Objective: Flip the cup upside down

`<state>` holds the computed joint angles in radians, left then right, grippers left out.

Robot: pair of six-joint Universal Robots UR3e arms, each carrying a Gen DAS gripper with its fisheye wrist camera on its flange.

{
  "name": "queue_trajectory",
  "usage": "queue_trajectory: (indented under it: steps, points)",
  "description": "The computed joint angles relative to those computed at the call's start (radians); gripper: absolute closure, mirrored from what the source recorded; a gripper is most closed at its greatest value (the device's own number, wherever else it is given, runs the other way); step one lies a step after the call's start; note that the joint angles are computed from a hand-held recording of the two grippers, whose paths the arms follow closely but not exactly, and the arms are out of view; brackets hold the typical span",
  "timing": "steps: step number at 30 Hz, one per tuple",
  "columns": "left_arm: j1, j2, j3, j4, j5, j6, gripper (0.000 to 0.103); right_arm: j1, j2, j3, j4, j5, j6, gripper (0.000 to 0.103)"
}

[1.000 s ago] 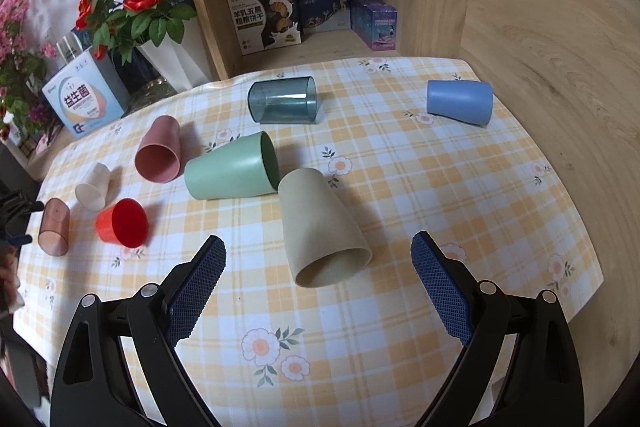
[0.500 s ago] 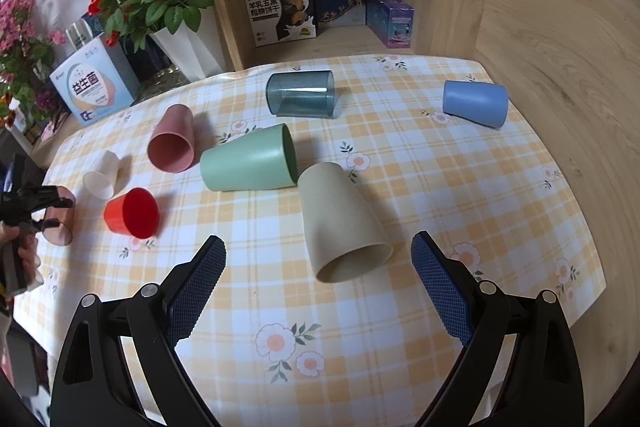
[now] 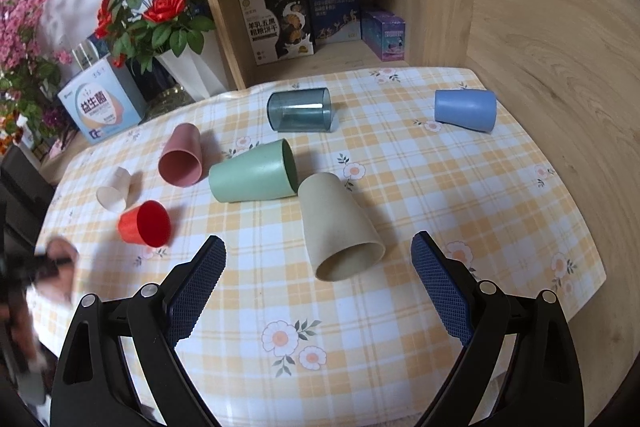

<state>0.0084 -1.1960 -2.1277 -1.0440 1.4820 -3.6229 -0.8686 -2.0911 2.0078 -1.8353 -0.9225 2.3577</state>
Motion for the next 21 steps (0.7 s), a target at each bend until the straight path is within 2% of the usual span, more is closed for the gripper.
queue_trajectory:
  steps: [5, 11, 16, 21]
  points:
    - [-0.23, -0.141, 0.08, 0.067, -0.051, -0.126, 0.039, -0.078, -0.024, 0.01, 0.066, 0.027, -0.053, 0.012]
    - [-0.415, -0.446, 0.295, 0.225, -0.017, -0.25, 0.039, -0.15, -0.022, 0.04, 0.06, 0.025, -0.09, 0.012]
    - [-0.486, -0.656, 0.52, 0.205, 0.0, -0.251, 0.039, -0.193, 0.004, 0.046, 0.02, 0.016, -0.102, 0.012]
    - [-0.524, -0.747, 0.598, 0.192, -0.02, -0.278, 0.039, -0.218, 0.033, 0.04, -0.008, 0.017, -0.093, 0.012]
